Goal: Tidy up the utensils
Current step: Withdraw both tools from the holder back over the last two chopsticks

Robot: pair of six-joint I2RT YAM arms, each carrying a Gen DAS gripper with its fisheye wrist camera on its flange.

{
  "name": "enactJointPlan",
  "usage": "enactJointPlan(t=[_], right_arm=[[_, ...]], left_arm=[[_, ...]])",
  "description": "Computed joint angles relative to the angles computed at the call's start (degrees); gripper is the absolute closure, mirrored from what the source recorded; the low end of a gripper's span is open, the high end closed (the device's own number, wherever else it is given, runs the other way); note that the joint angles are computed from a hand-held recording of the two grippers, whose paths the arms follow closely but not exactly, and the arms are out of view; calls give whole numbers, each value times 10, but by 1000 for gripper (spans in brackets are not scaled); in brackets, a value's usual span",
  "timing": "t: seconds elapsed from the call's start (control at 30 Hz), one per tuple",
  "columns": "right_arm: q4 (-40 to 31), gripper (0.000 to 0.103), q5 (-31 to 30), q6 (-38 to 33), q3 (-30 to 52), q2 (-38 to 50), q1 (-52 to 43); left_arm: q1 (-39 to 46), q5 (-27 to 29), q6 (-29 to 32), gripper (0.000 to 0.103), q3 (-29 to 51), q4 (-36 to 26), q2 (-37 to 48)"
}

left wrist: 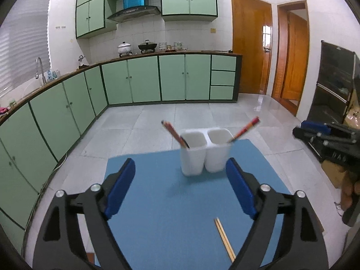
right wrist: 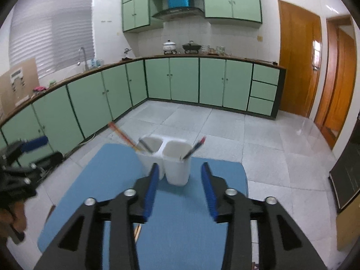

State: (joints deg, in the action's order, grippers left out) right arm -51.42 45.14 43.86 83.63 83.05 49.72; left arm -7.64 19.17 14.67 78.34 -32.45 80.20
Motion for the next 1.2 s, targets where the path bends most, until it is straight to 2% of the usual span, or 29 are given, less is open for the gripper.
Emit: enactJointPlan(t=[0.27, 0.37, 0.47, 0.7, 0.93, 1.03, 1.2], right_arm=[[-55, 58, 76, 189, -84, -12, 163], [-86, 57, 93, 291, -106, 0, 220], [-127, 57, 106, 384, -108, 27, 272], [-175, 55, 113, 533, -100, 114, 361], [-118, 55, 71, 575, -97, 226, 391], [-62, 55, 49, 557, -109, 253, 387], [-21, 55, 35, 516, -100, 293, 375]], left_arm=[[96, 84, 19, 17, -126, -61, -165], [143, 117, 38, 16, -164, -85, -215], [193, 152, 60, 16, -188, -114, -249], [288, 201, 148, 15, -255, -176, -317], [412, 257, 274, 15, -329, -228, -337], [454, 259, 323, 15, -349, -250, -315], [482, 256, 368, 15, -367, -264, -304]])
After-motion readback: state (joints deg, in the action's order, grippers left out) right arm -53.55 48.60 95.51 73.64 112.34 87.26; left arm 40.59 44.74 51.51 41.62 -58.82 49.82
